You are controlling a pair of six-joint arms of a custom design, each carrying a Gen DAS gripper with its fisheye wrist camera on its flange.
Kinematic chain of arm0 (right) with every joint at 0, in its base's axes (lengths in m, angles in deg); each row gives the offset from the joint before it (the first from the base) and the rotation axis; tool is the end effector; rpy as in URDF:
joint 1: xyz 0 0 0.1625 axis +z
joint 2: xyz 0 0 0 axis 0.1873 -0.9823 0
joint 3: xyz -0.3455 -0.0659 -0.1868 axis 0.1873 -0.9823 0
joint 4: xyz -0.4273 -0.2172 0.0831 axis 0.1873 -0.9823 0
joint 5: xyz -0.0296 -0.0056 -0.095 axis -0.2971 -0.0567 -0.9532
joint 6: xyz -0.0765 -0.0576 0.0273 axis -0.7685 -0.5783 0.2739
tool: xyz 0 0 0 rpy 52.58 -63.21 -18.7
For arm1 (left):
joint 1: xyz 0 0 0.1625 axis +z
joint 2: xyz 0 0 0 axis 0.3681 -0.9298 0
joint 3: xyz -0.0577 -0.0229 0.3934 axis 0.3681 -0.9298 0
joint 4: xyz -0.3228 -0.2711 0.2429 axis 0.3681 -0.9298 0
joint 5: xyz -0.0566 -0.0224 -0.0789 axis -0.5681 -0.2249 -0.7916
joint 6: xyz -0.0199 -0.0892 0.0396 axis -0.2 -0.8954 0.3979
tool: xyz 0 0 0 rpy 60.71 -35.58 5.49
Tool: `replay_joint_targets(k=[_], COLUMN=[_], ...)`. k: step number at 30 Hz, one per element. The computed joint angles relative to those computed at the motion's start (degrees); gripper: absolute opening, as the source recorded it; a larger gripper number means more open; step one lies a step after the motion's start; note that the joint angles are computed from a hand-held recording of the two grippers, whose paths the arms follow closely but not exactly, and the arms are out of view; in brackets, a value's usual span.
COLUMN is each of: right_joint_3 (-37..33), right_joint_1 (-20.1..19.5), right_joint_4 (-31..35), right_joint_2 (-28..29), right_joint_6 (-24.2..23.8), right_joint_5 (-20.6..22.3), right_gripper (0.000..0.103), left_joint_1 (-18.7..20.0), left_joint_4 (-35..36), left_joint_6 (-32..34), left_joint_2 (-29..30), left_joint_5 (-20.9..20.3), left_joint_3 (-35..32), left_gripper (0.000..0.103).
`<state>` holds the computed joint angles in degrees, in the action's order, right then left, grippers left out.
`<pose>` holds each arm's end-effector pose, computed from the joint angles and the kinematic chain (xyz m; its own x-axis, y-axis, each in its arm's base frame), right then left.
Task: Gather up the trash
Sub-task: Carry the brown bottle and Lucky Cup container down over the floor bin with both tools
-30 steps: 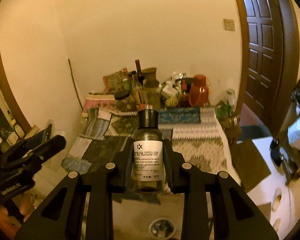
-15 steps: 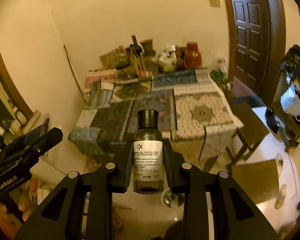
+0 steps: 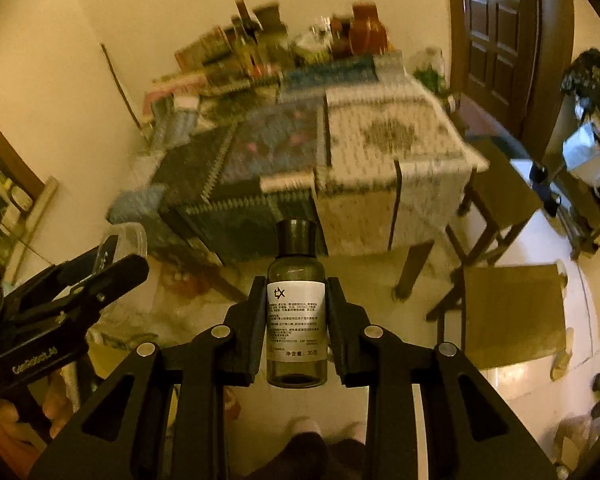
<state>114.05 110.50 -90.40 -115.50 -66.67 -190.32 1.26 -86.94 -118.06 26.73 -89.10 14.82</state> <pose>0.3743 -0.4703 0.6118 -0.8643 -0.1271 0.4866 -0.3571 0.8365 -0.4157 -0.6438 -0.4877 0.3163 -0.8275 0.1912 -0.5278 0.4460 0.7949 -0.4114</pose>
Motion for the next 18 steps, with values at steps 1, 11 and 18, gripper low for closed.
replay_joint_targets(k=[1,11,18], right_joint_3=[1.1,14.4,22.1], right_joint_1=[-1.0,-12.2,-18.9], right_joint_4=[0.3,2.1,-7.3], right_joint_2=[-0.6,-5.7,-5.0], right_joint_6=[0.2,-5.2,-13.2], right_joint_5=[1.0,5.0,5.1], right_gripper=[0.026,0.026,0.026], left_joint_1=[0.4,5.5,9.6], left_joint_4=[-0.5,-6.9,-11.5], left_joint_6=[-0.6,-7.4,-10.2], left_joint_2=[0.0,-1.8,-3.6], left_joint_5=[-0.5,-4.4,-5.6], left_joint_3=[1.0,14.7,25.0], left_gripper=[0.073,0.073,0.073])
